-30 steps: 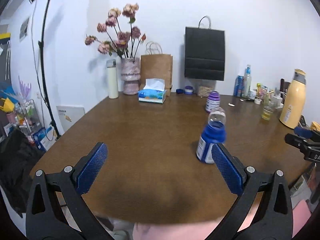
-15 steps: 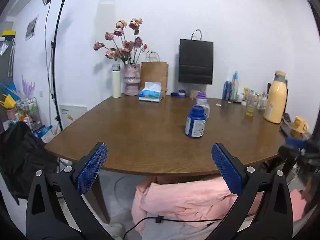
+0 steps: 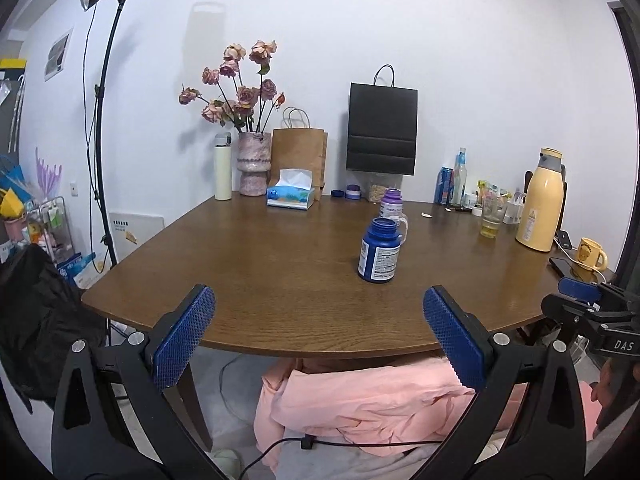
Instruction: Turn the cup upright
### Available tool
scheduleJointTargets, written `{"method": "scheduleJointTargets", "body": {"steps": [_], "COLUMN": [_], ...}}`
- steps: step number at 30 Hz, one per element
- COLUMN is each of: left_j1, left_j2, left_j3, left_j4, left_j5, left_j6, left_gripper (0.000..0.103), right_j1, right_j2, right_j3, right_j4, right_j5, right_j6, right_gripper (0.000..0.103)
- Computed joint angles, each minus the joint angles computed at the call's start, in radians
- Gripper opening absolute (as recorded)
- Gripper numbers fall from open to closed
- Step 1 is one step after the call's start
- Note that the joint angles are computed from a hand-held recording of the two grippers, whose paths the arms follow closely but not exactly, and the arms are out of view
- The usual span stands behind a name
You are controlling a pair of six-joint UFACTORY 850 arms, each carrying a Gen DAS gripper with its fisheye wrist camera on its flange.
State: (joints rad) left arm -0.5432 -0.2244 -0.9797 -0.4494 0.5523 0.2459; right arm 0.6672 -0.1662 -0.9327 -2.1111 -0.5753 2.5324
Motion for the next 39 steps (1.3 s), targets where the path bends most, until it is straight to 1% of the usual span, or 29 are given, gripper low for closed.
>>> {"method": "scheduleJointTargets", "body": {"steps": [9, 17, 36, 39], "left_j1": [0.002, 0.007, 0.003, 0.002], "left_j2": [-0.003, -0.007, -0.016, -0.018], "left_j3": [-0.002, -0.009, -0.015, -0.014], "left_j4": [0.013, 0.044, 0.036, 0.041], "left_j5": [-0.003, -0.02, -0.022, -0.02], "left_j6": [-0.009, -0.027, -0.017, -0.02], "left_gripper": [0.103, 0.103, 0.103, 0.103], "right_j1": [0.0, -0.002, -0.009, -0.013], "right_j2": [0.002, 0.001, -0.008, -0.007], "right_j3": [0.0, -0.001, -0.007, -0.004], "right_j4": [0.008, 0.008, -0.003, -0.023], "right_j5": [-0.009, -0.001, 0.005, 0.018], "right_j6": [-0.007, -0.002, 0.001, 0.019], "right_gripper": [0.086, 0.086, 0.086, 0.086]}}
